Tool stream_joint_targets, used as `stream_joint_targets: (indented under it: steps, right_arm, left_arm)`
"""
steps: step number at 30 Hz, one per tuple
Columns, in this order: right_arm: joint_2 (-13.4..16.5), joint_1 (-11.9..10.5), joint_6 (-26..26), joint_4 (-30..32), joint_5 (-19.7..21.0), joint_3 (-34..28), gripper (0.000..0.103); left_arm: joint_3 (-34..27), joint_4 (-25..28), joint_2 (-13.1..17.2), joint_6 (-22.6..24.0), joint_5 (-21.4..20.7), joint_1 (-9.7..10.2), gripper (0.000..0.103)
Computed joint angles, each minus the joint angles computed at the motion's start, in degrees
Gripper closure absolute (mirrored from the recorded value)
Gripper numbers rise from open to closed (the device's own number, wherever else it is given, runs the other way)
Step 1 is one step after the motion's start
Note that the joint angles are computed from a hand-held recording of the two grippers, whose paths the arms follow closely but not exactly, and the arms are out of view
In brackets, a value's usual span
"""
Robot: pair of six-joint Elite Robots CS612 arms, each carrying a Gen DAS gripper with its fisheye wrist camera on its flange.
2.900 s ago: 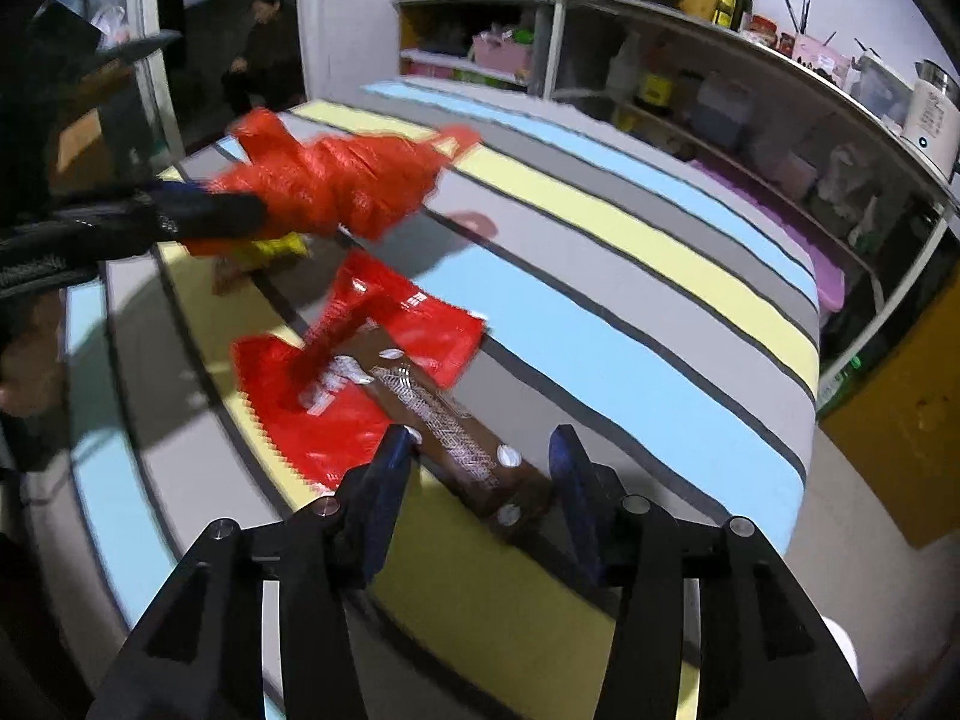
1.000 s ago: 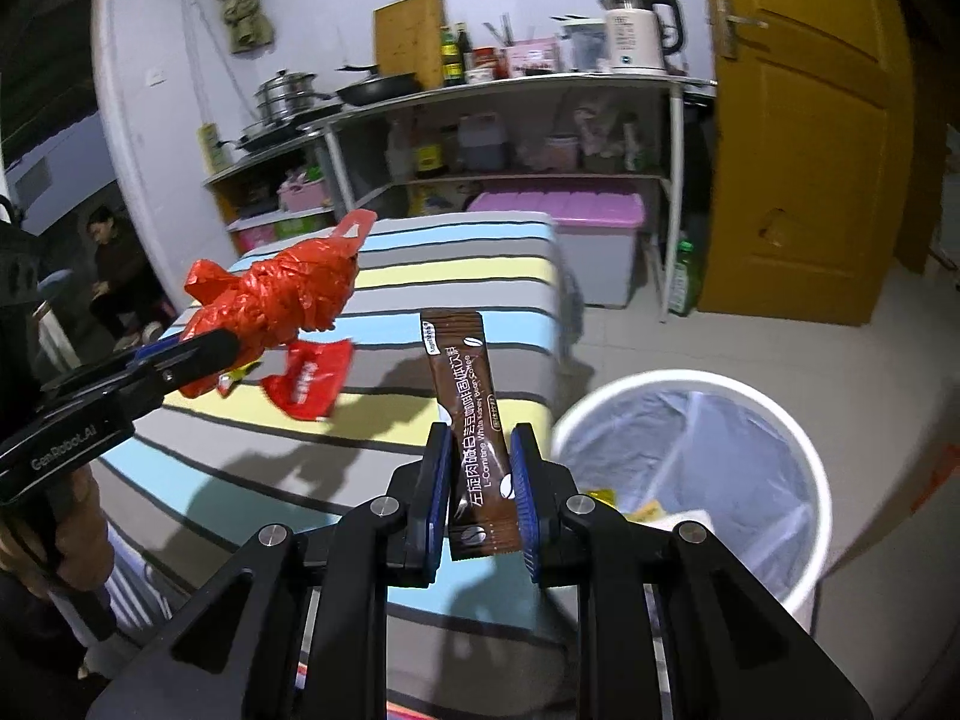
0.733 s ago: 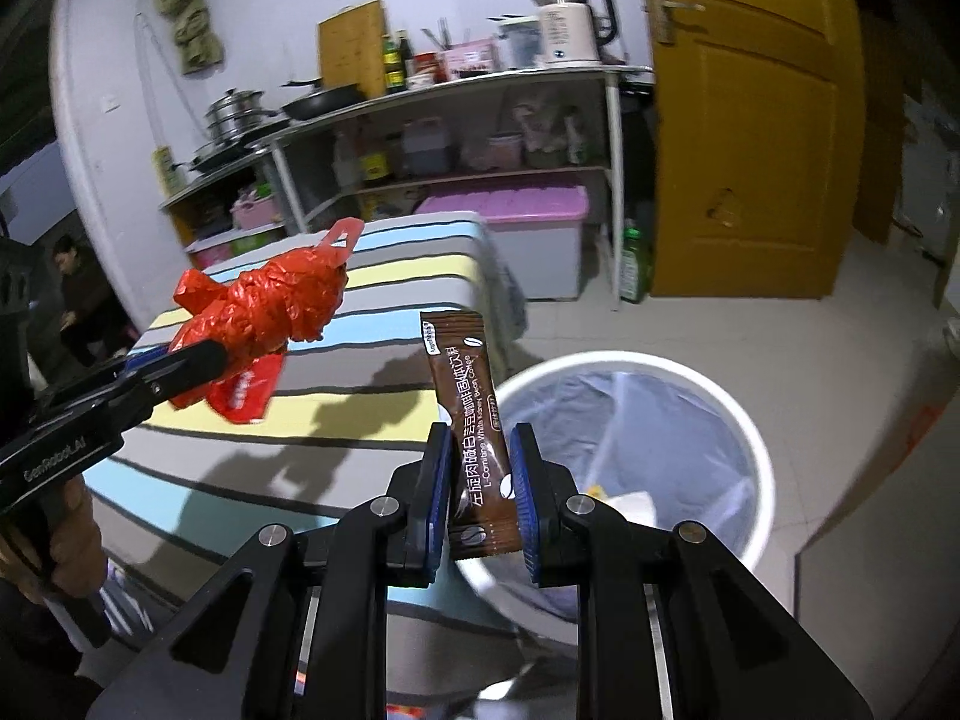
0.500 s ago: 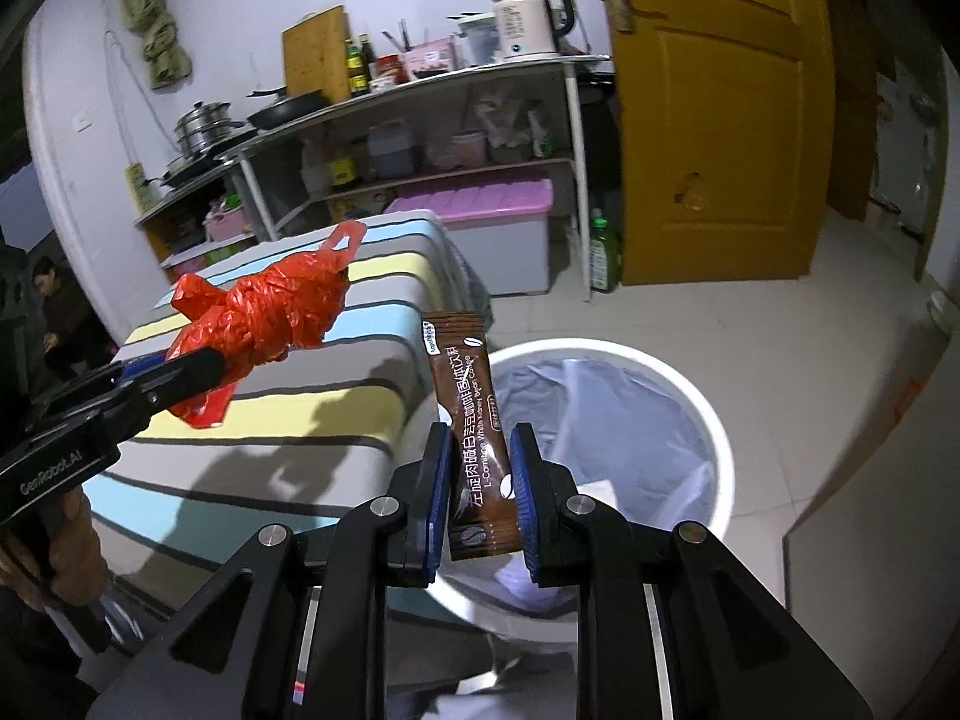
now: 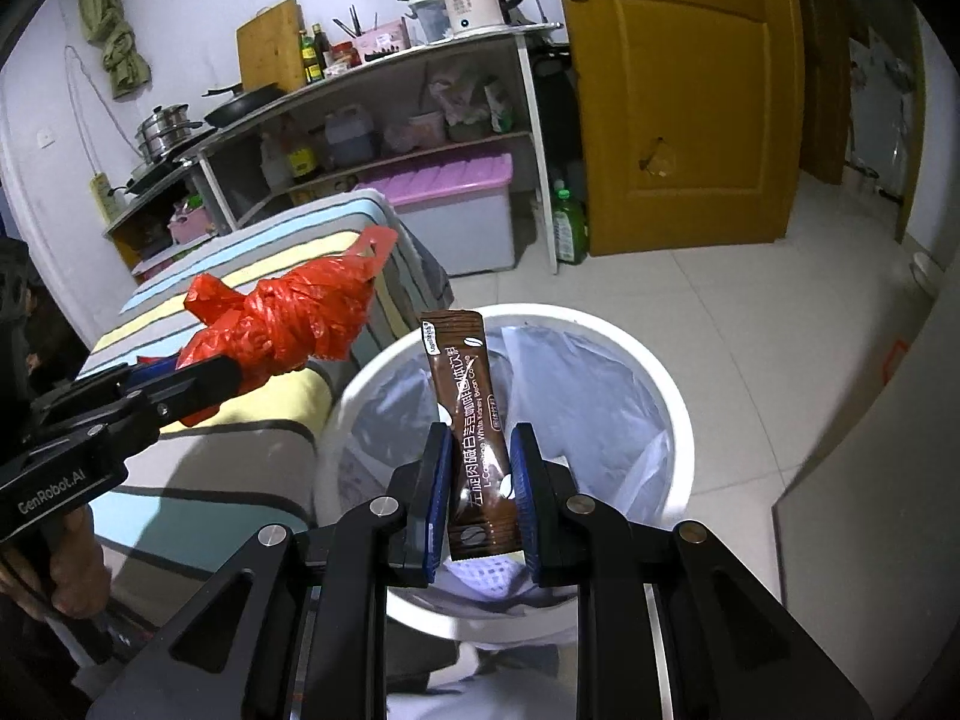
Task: Collect trash
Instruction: 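Carry the red bag and chocolate bar over the white bin and open both tools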
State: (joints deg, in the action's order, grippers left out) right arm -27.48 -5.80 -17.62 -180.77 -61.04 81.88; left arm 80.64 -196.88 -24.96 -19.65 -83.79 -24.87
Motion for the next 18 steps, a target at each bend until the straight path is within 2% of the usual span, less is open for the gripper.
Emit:
stream_joint_targets:
  steps: [8,10,12,18]
  right_arm:
    - [0.90,0.23,-0.47,1.83,-1.84,-1.23,0.079]
    - [0.98,0.47,-0.63,2.15,-2.39,-1.45,0.070]
    - [1.03,0.49,-0.82,1.99,-2.27,-1.45,0.067]
    - [0.51,0.26,-0.68,0.63,-1.20,-0.46,0.067]
  left_arm:
    - [-2.23,2.84,1.35,-0.31,-2.50,0.33,0.075]
    - [-2.04,2.63,1.35,-0.42,-2.34,0.35,0.075]
    - [-1.77,2.08,1.24,-0.61,-2.32,0.44,0.075]
    - [-0.06,-0.17,0.44,-0.98,-0.89,0.47,0.075]
